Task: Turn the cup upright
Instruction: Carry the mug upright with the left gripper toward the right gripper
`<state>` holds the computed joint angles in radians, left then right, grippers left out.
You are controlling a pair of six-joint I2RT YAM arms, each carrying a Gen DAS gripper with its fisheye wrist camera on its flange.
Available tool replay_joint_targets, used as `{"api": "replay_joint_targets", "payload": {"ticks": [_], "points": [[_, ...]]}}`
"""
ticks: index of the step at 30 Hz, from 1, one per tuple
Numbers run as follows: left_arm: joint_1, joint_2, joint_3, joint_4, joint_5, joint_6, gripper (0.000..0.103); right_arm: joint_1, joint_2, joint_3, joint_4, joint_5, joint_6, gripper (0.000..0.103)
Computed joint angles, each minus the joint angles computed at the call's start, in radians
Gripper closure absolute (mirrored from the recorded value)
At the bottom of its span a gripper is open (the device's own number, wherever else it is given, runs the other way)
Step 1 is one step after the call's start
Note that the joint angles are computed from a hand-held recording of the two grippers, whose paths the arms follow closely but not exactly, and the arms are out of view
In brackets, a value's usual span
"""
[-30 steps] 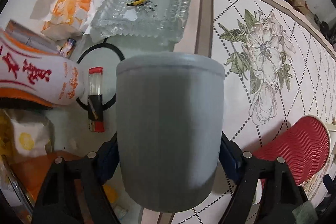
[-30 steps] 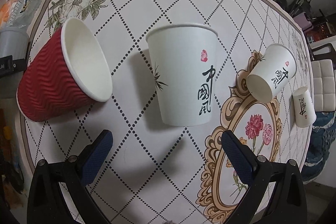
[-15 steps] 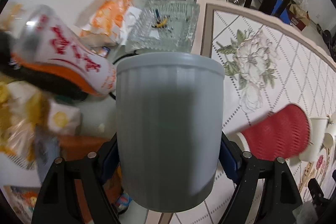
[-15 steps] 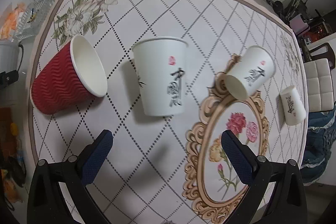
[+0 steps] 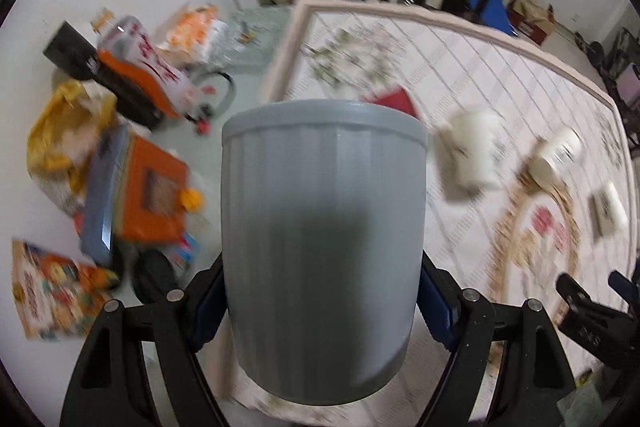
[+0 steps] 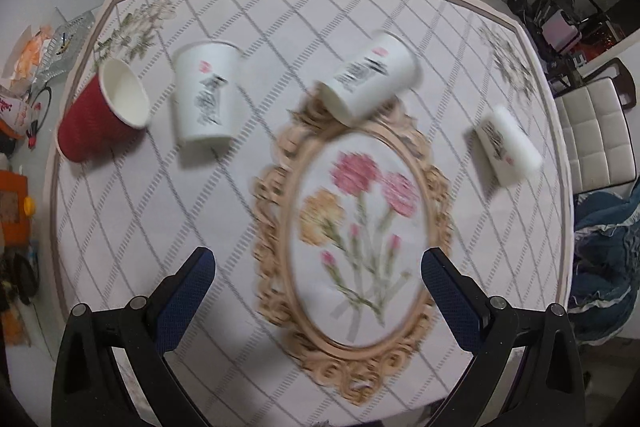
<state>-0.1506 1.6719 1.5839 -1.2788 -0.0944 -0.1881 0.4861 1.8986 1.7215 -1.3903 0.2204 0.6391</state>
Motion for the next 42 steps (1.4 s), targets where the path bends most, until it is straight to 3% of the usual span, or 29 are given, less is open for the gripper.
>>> {"api": "replay_joint_targets", "payload": {"ticks": [9,14,19,27,32,42], "points": [[-0.312,-0.008,-0.150,0.090,0.098,-0.274,0.023,-0.199,-0.246,-0.379,0.111,0.035,-0.136,0.000],[-0.428,0.051,-0.180,0.162,0.147,-0.364,0.023,-0.320,-0.301,-0.523,0.190,0.062,-0.210,0.000],[-0.487,0.142,-0.181,0.208,0.166,-0.380,0.023,-0.403,-0.329,-0.628,0.246,0.066,-0.262,0.000],[-0.490,0.195,-0.204,0.228,0.189,-0.383,0.022,-0.459,-0.315,-0.680,0.293,0.058,-0.337,0.000],[-0.491,0.205,-0.200,0.237,0.176,-0.380,0.004,-0.469,-0.316,-0.683,0.307,0.047,-0.356,0.000],[-0.499,0.225,-0.148,0.221,0.149,-0.414,0.004,-0.473,-0.316,-0.670,0.322,0.038,-0.386,0.000]]}}
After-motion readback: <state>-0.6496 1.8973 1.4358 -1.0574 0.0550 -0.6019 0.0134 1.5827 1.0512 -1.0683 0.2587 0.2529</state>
